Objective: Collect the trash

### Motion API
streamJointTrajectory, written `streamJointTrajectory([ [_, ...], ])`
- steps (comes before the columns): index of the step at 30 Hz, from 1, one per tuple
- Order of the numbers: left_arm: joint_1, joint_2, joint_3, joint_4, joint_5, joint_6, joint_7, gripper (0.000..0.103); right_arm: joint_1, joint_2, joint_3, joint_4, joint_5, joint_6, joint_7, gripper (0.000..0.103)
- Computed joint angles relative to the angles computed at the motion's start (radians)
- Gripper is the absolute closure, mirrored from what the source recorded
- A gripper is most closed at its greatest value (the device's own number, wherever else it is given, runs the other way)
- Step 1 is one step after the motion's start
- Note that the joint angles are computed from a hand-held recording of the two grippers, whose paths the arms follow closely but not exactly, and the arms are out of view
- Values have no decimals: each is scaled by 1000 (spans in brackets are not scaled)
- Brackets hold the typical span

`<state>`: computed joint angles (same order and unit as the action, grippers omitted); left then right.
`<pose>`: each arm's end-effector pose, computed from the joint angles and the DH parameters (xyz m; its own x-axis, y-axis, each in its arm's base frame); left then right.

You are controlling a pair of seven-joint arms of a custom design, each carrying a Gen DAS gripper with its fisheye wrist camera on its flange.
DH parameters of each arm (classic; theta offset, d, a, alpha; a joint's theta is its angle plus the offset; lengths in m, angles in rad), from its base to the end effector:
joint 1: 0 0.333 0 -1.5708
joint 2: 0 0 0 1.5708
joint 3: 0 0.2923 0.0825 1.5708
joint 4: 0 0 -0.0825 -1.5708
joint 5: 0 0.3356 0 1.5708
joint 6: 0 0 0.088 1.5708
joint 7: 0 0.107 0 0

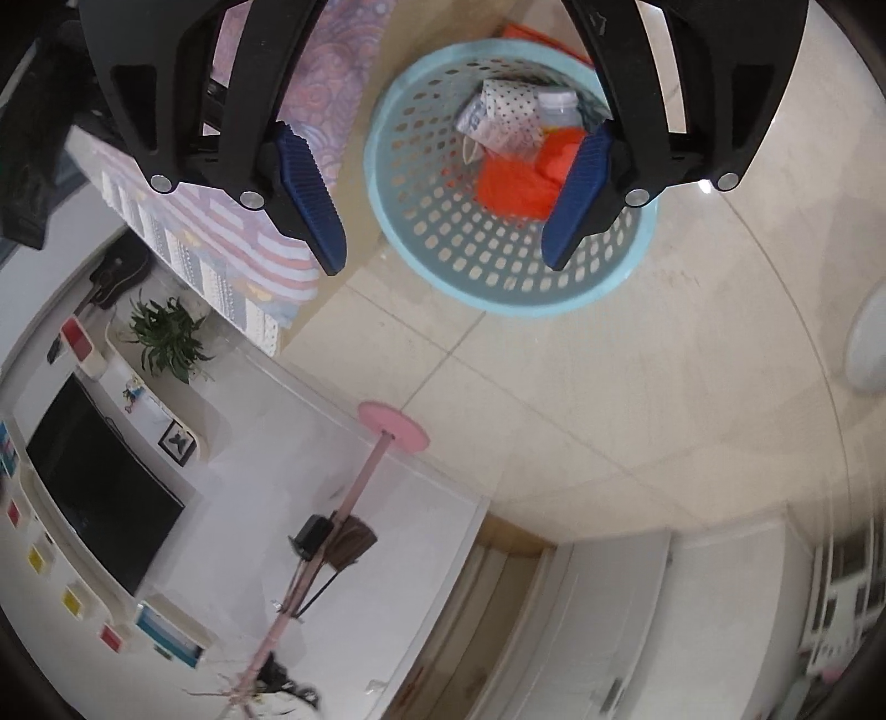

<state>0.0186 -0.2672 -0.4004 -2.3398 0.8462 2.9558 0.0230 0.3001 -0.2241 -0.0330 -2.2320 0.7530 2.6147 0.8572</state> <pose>0.4116 -0.2329 0.5124 0.1578 -0.9124 0.3778 -0.5657 -0.3971 -0.7227 0.4723 0.1124 0.5257 0.4930 -0.8361 -0.2406 -0.7027 -0.2196 -0.6767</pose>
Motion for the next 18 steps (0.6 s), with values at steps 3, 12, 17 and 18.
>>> streamJointTrajectory([
  [3, -18, -40, -36, 31, 22, -66, 3, 25, -4, -94, -21, -59, 8, 24, -34, 31],
  [12, -91, -108, -210, 135, 140, -422, -115, 12, 46, -342, -146, -249, 45, 205, -131, 16],
  [17, -102, -23, -352, 218, 297, -688, -264, 10, 120, -420, -251, -332, 72, 319, -195, 15],
  [18, -111, -9, -363, 226, 310, -720, -287, 10, 131, -433, -262, -346, 70, 344, -198, 15],
])
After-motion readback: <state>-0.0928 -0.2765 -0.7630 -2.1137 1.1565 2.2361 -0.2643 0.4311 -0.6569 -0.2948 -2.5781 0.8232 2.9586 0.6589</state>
